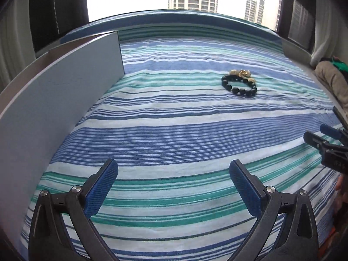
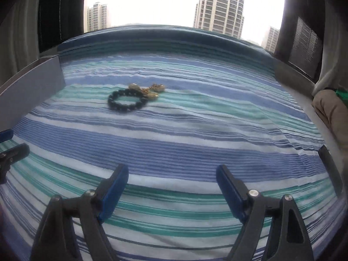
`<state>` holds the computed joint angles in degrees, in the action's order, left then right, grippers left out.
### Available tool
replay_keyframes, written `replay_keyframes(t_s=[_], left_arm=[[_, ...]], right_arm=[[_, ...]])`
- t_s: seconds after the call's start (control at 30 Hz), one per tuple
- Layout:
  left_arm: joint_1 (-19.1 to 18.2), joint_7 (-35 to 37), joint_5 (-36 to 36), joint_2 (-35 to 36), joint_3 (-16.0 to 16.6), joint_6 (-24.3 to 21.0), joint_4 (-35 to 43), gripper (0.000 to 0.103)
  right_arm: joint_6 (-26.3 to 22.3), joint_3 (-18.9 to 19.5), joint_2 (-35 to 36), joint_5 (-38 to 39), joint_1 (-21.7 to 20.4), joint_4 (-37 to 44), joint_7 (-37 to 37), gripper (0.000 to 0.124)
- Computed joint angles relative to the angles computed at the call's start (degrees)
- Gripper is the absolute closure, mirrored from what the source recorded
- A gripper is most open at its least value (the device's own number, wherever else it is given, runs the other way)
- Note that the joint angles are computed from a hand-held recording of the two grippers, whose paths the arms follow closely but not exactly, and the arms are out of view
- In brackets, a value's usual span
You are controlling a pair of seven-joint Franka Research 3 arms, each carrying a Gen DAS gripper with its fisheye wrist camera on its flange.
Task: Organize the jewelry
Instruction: 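Return both open tools over the last jewelry on the bed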
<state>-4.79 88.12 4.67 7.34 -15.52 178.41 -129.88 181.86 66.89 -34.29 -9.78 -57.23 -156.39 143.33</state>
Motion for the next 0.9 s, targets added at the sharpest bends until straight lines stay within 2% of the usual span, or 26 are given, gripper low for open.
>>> replay_keyframes(t_s=[0.03, 0.13, 0.2, 0.23, 0.3, 0.53, 0.73, 0.8, 0.87, 0.9], left_arm=[[0.8, 1.1, -1.1, 0.3, -0.9, -1.3, 0.6, 0.001], [2.8, 4.3, -6.0, 0.4, -3.0, -1.2, 0.5, 0.001], [3.2, 5.0, -8.3, 1.1, -3.3, -3.4, 1.6, 0.001], [3.5, 5.7, -9.9, 1.3, -3.6, -4.7, 2.1, 0.001], [4.0, 7.7, -12.6, 1.1, -4.3, -4.4, 1.9, 0.001], [2.4, 9.8, -14.4, 0.8, -2.9, -4.8, 1.7, 0.001], [4.1, 17.6, -22.3, 0.5, -5.2, -5.8, 2.1, 0.0], [5.1, 22.8, -26.5, 0.0, -6.1, -8.0, 2.4, 0.001], [3.9, 22.8, -25.4, -1.7, -4.0, -13.3, 3.0, 0.001], [3.9, 24.6, -27.1, -2.8, -3.6, -16.1, 3.5, 0.001]], right_arm=[[1.1, -0.6, 1.8, 0.4, 0.0, -0.1, 0.2, 0.04], [2.2, -1.8, 4.3, 1.3, 0.2, -0.3, -0.4, 0.04], [1.2, -4.4, 5.2, 1.7, 2.8, -0.6, -1.6, 0.04], [0.6, -4.6, 5.7, 1.7, 3.0, -0.3, -1.7, 0.04], [-0.3, -4.0, 5.8, 1.3, 2.4, 0.2, -1.3, 0.039], [-3.1, -3.8, 5.3, -2.5, 2.3, 1.1, 1.4, 0.039], [-2.7, -4.2, 5.8, -4.8, 2.1, 1.2, 3.2, 0.038], [-2.8, -4.3, 5.9, -5.2, 2.2, 1.3, 3.5, 0.037], [-2.8, -4.8, 6.0, -5.6, 2.6, 1.2, 3.6, 0.037], [-2.8, -5.0, 6.0, -5.7, 2.8, 1.1, 3.7, 0.037]])
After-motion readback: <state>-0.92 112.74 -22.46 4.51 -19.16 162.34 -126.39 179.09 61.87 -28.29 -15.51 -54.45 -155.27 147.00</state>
